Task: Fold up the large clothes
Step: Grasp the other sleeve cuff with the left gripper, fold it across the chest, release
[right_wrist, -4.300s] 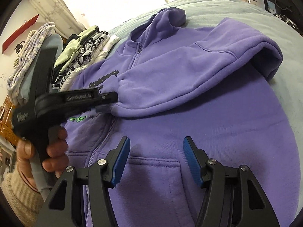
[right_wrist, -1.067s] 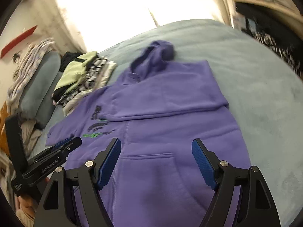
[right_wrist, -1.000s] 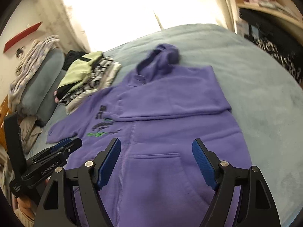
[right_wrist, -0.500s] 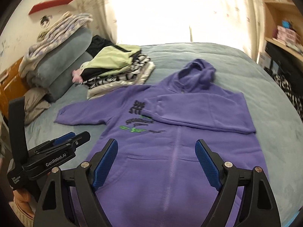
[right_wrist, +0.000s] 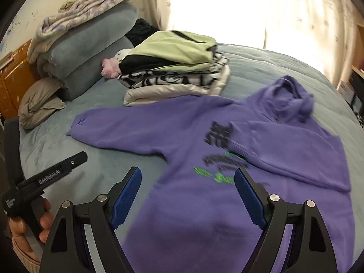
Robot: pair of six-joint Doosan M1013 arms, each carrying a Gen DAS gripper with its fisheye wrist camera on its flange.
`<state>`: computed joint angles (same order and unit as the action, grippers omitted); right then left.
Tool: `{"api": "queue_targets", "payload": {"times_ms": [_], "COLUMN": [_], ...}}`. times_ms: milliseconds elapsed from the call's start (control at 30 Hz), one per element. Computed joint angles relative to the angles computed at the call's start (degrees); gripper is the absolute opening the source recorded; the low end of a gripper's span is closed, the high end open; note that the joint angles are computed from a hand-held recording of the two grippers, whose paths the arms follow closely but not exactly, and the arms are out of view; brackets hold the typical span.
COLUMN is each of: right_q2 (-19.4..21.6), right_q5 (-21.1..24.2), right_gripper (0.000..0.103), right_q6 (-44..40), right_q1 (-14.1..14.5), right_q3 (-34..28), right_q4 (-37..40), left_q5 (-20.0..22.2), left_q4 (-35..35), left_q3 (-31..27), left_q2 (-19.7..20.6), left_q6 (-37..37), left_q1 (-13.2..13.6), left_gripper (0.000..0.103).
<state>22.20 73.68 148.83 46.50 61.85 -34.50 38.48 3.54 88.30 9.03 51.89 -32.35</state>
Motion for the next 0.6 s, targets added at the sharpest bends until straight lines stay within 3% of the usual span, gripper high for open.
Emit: {"api": "queue_targets", "payload": {"times_ms": [100,300,500,533,567,600], "right_q2": [3.5,9.7,13.0,13.1,13.0,12.8], "right_q5": [-1.6,-4.3,-5.8,-6.0,-6.5,-6.9], "right_gripper": [0.085,0.085,0.085,0.085,0.085,0.085], "right_q6": [-2.4,-6.3,-8.8,-8.5,-8.1,-7.6], "right_q1": [-1.8,-4.6,-5.9,-6.1,-6.4,-6.7], "right_q3": [-2.8,-7.9,-11.0,-10.9,-10.4,-9.8], "right_q4": [2.0,6.7,10.1,10.5,11.3,12.3], "left_q5": [-1.5,-3.0,-6.6,-6.9,-6.6,-5.9], "left_q4": [-12.6,-28.4,-30.2,-30.0,-28.7,-24.7], "left_q3": [0.0,-1.2,-2.9,-3.1,-3.5,-4.2], "left_q2": [2.0,6.5,9.2,9.5,9.9,10.4], "left_q6": [6.5,11.9,8.4,7.5,5.9,2.4], "left_q1": [5.0,11.2,14.0,14.1,14.2,13.9], "left_gripper": [0.050,0.050,0.050,0.043,0.026,0.017]}}
